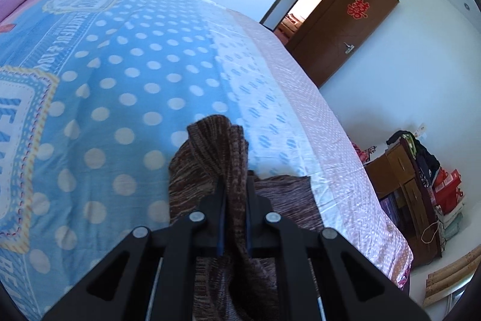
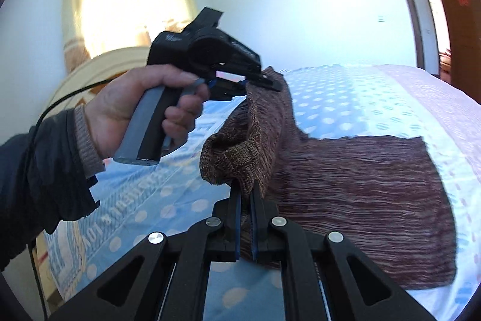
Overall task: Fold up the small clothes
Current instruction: 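Lift the held sweater edge with both tools and fold it over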
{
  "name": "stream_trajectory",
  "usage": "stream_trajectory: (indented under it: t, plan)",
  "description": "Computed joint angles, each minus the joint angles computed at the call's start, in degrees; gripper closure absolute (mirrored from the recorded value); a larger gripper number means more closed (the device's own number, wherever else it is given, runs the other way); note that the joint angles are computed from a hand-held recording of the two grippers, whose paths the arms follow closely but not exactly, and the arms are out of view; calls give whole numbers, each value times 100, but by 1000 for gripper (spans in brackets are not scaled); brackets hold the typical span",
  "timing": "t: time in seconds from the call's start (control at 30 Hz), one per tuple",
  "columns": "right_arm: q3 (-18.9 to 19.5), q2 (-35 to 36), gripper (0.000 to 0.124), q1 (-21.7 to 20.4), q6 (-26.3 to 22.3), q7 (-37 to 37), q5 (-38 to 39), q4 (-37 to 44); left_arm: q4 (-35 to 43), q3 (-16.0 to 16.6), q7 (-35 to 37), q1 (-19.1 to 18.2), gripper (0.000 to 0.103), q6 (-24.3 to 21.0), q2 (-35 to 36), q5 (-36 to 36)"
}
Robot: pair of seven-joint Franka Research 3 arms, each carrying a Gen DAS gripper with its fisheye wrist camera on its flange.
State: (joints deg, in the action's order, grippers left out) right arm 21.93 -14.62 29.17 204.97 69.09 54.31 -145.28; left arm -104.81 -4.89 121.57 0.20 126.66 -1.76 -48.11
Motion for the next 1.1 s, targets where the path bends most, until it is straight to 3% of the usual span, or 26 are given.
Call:
stream_trajectory:
  t: [0.13, 0.33, 0.5, 0.6, 1.1]
  plan:
    - [-281, -375, 120, 126, 90, 474, -207, -436, 72, -98, -30, -112, 93, 4, 9, 26]
    - [74, -898, 120, -268, 119, 629, 168, -860, 160, -245, -134, -322, 93, 69, 65, 168]
    - [-217, -1206, 120, -114, 129, 1308, 25, -1365, 216, -409, -216, -534, 93, 201, 153, 466]
    - [-202, -1362, 120, -214, -60, 1563, -75, -1552, 190, -501, -297, -663, 93, 282, 204, 679]
    - [-1482, -1774, 120, 194, -16, 3630, -1694, -2641, 261, -863, -599, -1093, 93, 669, 678, 1364]
